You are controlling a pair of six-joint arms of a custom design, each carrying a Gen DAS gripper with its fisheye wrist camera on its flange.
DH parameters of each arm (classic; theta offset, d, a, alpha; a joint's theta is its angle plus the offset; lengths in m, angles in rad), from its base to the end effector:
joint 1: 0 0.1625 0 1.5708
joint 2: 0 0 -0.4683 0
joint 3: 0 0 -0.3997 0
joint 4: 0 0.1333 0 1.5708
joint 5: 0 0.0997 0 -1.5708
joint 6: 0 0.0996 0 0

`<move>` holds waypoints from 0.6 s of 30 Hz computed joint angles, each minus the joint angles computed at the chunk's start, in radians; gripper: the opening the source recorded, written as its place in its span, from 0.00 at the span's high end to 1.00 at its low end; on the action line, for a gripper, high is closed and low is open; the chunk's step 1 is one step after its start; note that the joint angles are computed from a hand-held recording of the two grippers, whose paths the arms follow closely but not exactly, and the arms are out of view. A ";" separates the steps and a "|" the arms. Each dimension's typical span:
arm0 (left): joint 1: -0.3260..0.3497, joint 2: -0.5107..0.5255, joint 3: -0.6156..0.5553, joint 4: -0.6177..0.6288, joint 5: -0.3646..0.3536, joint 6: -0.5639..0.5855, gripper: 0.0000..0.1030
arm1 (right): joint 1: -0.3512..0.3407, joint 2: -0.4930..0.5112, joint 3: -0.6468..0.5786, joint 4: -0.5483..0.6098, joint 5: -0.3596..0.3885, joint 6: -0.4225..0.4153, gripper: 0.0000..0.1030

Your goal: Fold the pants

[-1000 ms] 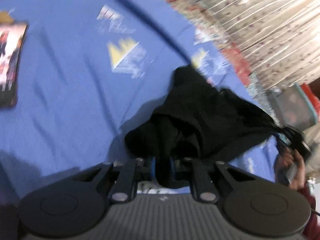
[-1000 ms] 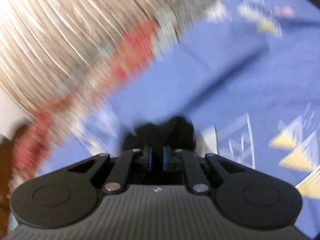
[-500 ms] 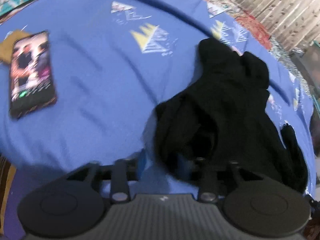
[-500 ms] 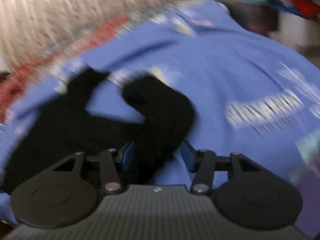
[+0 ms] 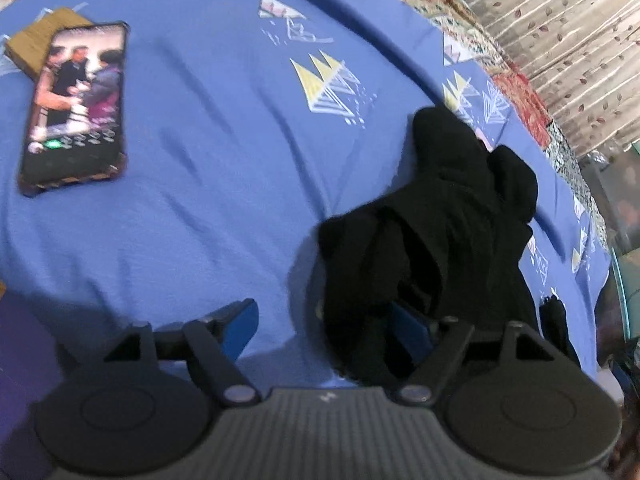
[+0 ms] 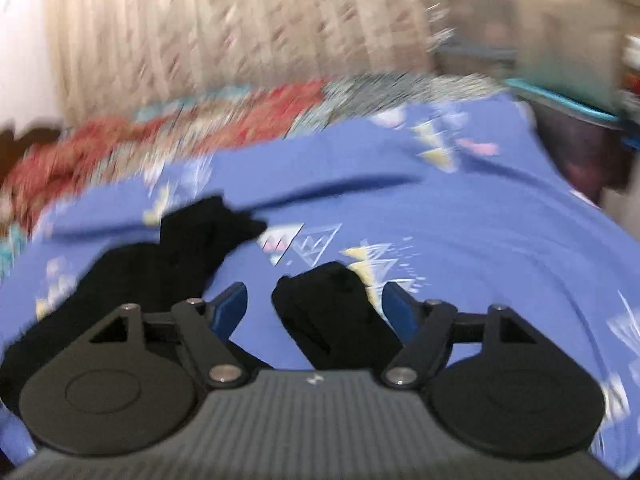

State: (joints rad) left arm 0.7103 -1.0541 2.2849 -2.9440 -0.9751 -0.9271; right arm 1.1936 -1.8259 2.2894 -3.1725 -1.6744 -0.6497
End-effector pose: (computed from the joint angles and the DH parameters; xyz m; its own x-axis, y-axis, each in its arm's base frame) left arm -0.2368 -0.4532 0.1254 -0.9605 -0.1708 -0.2198 -0.0296 0.8478 -0.5294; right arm -0.0223 -0.3903 0.4859 -0.8022 0.1254 0.5837 -0.4155 0.5848 -0.6967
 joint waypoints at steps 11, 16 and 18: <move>0.006 0.056 -0.044 0.033 -0.021 0.017 0.70 | -0.039 0.221 -0.265 0.273 -0.174 0.318 0.60; 0.006 0.062 -0.044 -0.030 -0.025 0.058 0.94 | -0.034 0.166 -0.237 0.250 -0.028 0.417 0.92; 0.011 0.039 -0.047 -0.081 -0.029 0.072 0.94 | -0.020 0.129 -0.259 0.185 0.060 0.501 0.93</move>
State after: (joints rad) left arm 0.7216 -1.0155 2.2382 -3.0251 -1.0044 -0.8553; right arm 1.1734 -1.6973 2.0309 -2.9877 -1.6144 -0.1483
